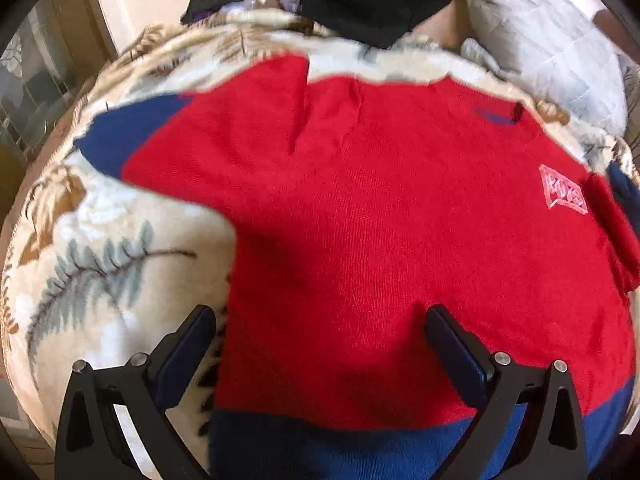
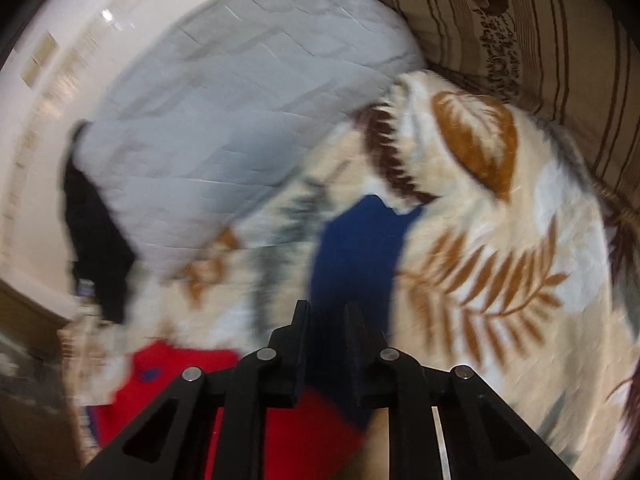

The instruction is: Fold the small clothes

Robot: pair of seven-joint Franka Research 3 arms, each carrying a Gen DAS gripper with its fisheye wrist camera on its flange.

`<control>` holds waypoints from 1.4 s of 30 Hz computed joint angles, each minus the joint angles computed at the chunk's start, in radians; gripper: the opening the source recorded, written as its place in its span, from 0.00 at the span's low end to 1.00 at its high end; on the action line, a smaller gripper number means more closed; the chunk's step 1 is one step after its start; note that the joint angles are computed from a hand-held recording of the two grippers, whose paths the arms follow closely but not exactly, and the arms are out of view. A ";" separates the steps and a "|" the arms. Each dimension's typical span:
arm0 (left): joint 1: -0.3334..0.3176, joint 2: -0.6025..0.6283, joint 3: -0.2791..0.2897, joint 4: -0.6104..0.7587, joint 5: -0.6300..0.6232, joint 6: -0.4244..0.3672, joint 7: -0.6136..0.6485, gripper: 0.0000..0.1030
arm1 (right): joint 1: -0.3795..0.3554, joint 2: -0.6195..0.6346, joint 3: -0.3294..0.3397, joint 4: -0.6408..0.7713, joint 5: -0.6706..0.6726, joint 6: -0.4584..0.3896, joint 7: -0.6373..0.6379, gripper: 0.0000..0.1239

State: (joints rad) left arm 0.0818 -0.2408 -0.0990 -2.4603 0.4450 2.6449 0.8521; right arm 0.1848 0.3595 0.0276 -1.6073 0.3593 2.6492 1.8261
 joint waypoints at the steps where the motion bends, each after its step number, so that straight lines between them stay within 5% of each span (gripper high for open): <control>1: 0.022 -0.007 -0.010 0.000 0.050 0.020 -0.036 1.00 | 0.014 -0.012 -0.007 0.001 -0.022 -0.019 0.020 0.15; 4: 0.082 -0.049 -0.036 -0.028 0.194 0.065 -0.161 1.00 | 0.035 -0.007 -0.023 0.037 -0.061 -0.108 0.128 0.16; 7: 0.105 -0.078 -0.047 -0.047 0.268 0.060 -0.225 1.00 | -0.003 -0.010 0.001 -0.002 0.041 -0.059 0.126 0.22; 9: 0.096 -0.090 -0.036 -0.062 0.267 0.064 -0.211 1.00 | 0.000 -0.022 -0.016 -0.036 0.023 -0.037 0.159 0.33; 10: 0.094 -0.091 -0.035 -0.065 0.271 0.064 -0.202 1.00 | -0.014 -0.023 -0.008 -0.056 0.047 -0.019 0.146 0.58; 11: 0.097 -0.090 -0.034 -0.067 0.279 0.065 -0.200 1.00 | -0.021 -0.026 -0.007 -0.079 0.065 0.010 0.146 0.70; 13: 0.095 -0.079 -0.036 -0.059 0.281 0.069 -0.204 1.00 | -0.045 -0.034 0.021 -0.133 0.144 0.127 0.098 0.70; 14: 0.095 -0.070 -0.036 -0.050 0.282 0.074 -0.206 1.00 | -0.092 -0.027 0.082 -0.140 0.259 0.185 -0.023 0.70; 15: 0.094 -0.058 -0.044 -0.033 0.289 0.073 -0.219 1.00 | -0.113 -0.015 0.108 -0.129 0.306 0.195 -0.084 0.70; 18: 0.112 -0.041 -0.077 -0.005 0.392 0.076 -0.297 1.00 | -0.070 0.049 0.052 -0.053 0.236 0.140 -0.028 0.68; 22: 0.112 -0.040 -0.081 0.010 0.497 0.077 -0.381 1.00 | -0.096 0.146 0.082 0.036 0.281 0.100 -0.035 0.30; 24: 0.110 -0.041 -0.075 0.014 0.525 0.070 -0.407 1.00 | -0.058 0.154 0.042 0.044 0.220 0.070 0.025 0.22; 26: 0.104 -0.040 -0.066 0.020 0.531 0.054 -0.419 1.00 | -0.088 0.119 0.100 0.010 0.272 0.112 -0.057 0.06; 29: 0.106 -0.057 -0.049 0.013 0.529 0.060 -0.448 1.00 | -0.117 0.064 0.174 -0.012 0.386 0.161 -0.212 0.06; 35: 0.151 -0.118 -0.043 -0.017 0.581 0.063 -0.531 1.00 | -0.062 0.026 0.251 0.076 0.531 0.103 -0.428 0.06; 39: 0.191 -0.147 -0.032 -0.028 0.579 0.028 -0.595 1.00 | 0.042 0.051 0.275 0.142 0.530 -0.002 -0.494 0.09; 42: 0.212 -0.152 -0.010 -0.032 0.548 0.006 -0.618 1.00 | 0.139 0.120 0.265 0.211 0.449 -0.182 -0.456 0.21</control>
